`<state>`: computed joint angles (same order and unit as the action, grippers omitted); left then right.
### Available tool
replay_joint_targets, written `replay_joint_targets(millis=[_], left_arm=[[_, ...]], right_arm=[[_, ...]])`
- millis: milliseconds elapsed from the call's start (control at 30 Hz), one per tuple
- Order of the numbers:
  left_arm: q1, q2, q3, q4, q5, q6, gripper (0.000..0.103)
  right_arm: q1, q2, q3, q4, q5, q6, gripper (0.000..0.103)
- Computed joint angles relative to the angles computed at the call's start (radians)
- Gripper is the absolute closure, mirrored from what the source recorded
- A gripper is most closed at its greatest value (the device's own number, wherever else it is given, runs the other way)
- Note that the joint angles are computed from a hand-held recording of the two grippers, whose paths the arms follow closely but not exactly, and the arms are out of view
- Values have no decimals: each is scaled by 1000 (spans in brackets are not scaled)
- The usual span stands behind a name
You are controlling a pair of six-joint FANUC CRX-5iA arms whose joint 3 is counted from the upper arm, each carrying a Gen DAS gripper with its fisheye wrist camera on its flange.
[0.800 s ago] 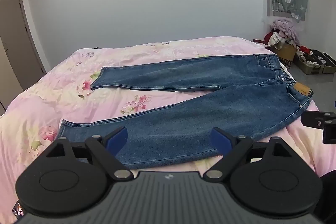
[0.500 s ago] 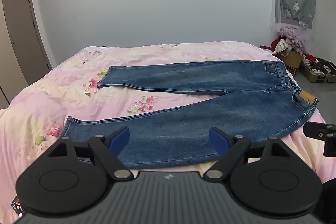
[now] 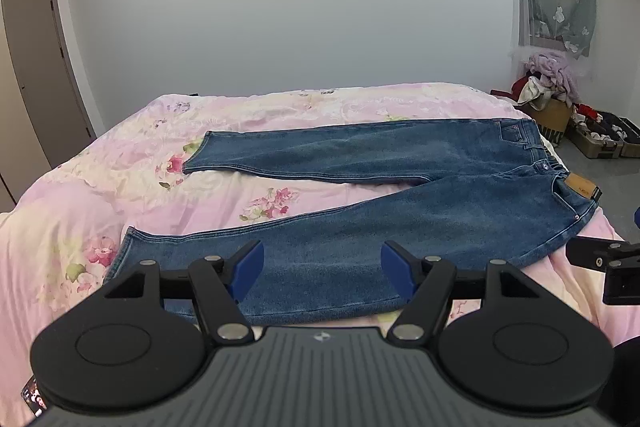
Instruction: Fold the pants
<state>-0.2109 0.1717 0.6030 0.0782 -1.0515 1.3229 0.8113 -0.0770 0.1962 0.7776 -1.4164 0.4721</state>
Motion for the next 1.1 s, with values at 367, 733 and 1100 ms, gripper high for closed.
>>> replay_joint_targets(millis=[367,733,1100], left_arm=[[5,-19,-33,14,39,4,23],[10,-23,-36,18,38,11,23],[10,-23,-38,24,37,6,23]], right_arm=[[7,6,12,-1,-10,13,5],[14,5,11,9,-19,11,5],[16,4,12,10,-23,8,5]])
